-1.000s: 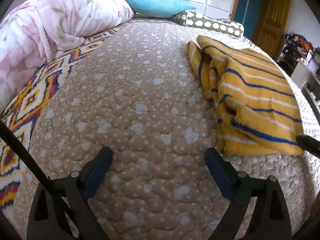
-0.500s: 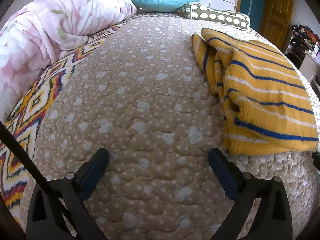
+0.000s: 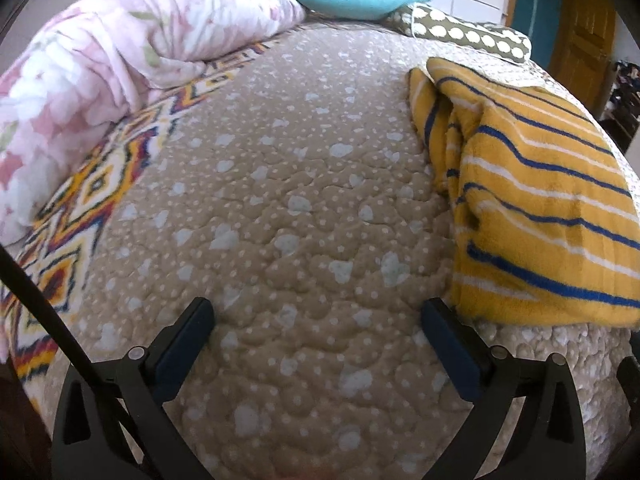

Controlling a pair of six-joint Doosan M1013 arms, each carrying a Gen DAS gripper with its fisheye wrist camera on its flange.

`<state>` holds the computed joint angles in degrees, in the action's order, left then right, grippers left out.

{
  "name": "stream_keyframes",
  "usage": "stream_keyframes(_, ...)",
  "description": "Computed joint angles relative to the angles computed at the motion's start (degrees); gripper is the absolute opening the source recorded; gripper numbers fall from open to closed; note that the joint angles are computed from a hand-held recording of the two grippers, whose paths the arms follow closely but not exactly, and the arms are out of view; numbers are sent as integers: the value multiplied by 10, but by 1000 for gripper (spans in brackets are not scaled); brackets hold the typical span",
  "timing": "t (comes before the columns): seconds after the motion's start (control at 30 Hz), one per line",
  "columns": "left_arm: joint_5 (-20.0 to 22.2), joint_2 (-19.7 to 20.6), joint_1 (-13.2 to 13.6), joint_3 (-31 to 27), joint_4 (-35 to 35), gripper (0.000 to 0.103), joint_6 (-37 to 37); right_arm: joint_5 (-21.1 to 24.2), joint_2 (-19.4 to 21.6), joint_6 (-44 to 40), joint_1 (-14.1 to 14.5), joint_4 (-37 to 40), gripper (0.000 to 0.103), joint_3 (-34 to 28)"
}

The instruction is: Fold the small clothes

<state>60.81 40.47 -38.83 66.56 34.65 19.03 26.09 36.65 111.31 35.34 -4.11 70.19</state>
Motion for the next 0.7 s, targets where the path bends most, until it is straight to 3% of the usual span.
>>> stream_keyframes(0.13,-33,-24,-15,28,-7,103,-34,-4,-1,-5,-2,18,76,2)
stream_keyframes(0.27,-25,-42,-40,42,22,103,-55,60,3,97,15,-96,76,-23)
stream_keyframes(0.37,-20,-58,-59,50,50,103,-68,74,-8,145,26,-142,76,-20)
stream_keyframes(0.53,-3,-83,-86,69,109,103,-122,106,-35,254,49,-283,76,-8)
stream_keyframes(0.7,-5,-100,-106,91,120,103,-142,151,-55,316,64,-329,76,1)
